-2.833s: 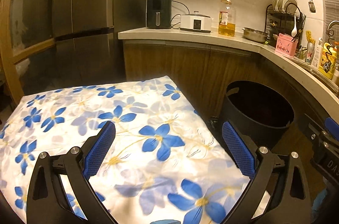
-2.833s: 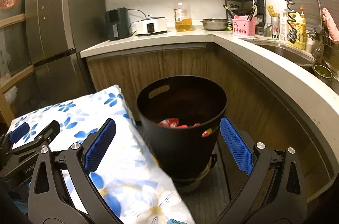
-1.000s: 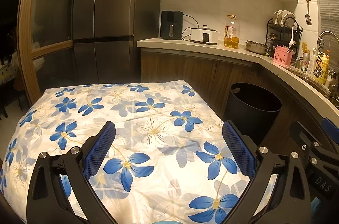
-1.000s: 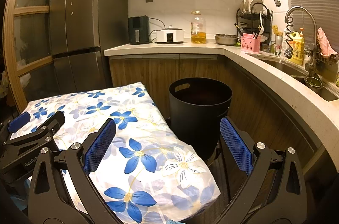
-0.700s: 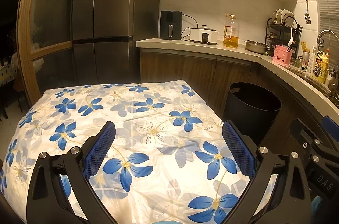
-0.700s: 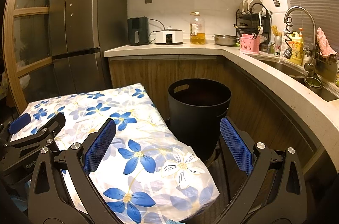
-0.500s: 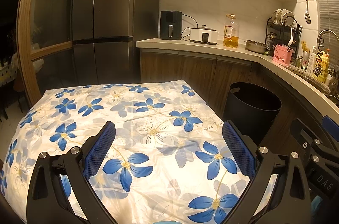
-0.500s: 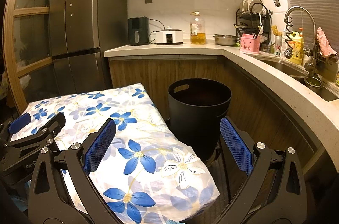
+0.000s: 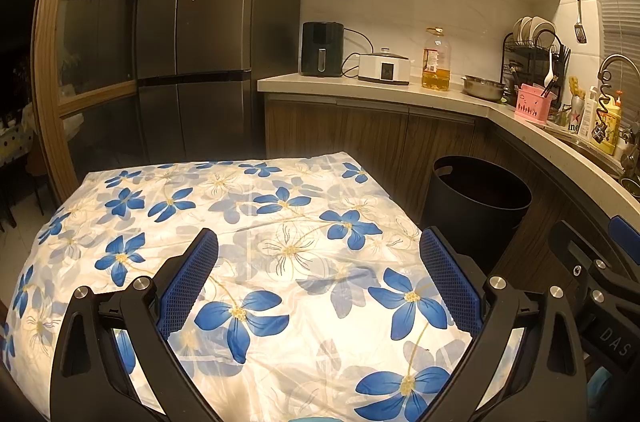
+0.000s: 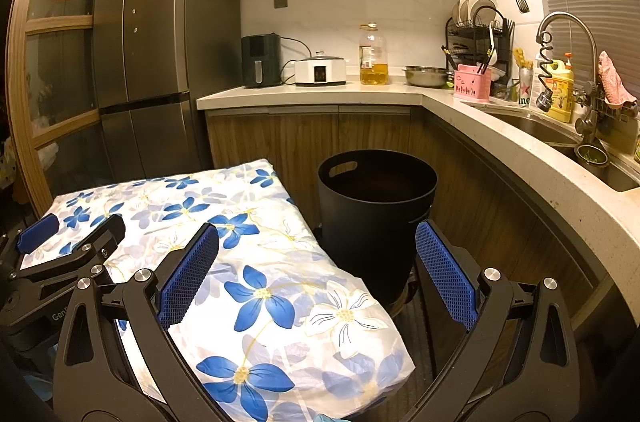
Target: Collect trash
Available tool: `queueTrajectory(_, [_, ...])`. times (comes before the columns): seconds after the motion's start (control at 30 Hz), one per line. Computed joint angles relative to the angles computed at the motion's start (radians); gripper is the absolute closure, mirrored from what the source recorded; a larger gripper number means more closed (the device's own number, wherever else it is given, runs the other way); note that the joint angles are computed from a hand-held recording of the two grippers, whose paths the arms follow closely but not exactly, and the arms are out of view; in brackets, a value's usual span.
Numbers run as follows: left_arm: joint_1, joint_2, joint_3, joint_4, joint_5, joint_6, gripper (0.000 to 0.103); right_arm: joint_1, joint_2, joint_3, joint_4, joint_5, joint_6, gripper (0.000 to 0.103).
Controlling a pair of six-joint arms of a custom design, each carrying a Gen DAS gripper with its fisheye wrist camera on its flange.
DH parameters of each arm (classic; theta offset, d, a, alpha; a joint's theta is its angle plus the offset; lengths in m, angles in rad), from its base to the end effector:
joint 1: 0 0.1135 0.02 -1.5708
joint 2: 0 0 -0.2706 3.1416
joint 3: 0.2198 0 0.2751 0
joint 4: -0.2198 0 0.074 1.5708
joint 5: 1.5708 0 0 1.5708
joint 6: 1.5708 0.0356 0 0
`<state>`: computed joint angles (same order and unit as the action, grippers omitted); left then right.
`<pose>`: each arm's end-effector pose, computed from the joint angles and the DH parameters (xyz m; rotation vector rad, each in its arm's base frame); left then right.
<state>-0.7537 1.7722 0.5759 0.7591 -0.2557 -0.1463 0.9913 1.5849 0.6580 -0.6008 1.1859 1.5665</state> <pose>0.2442 -0.2168 0.1048 0.4421 1.9581 -0.3223 0.1572 0.1800 0.1181 0.5864 1.8816 -0.3415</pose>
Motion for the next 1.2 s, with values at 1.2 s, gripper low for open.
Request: queueTrajectory(1.2, [-0.010,0.010,0.020,-0.005,-0.023,0.054,0.025,-0.033,-0.037,-0.026,0.082,-0.010,-0.090,0.005])
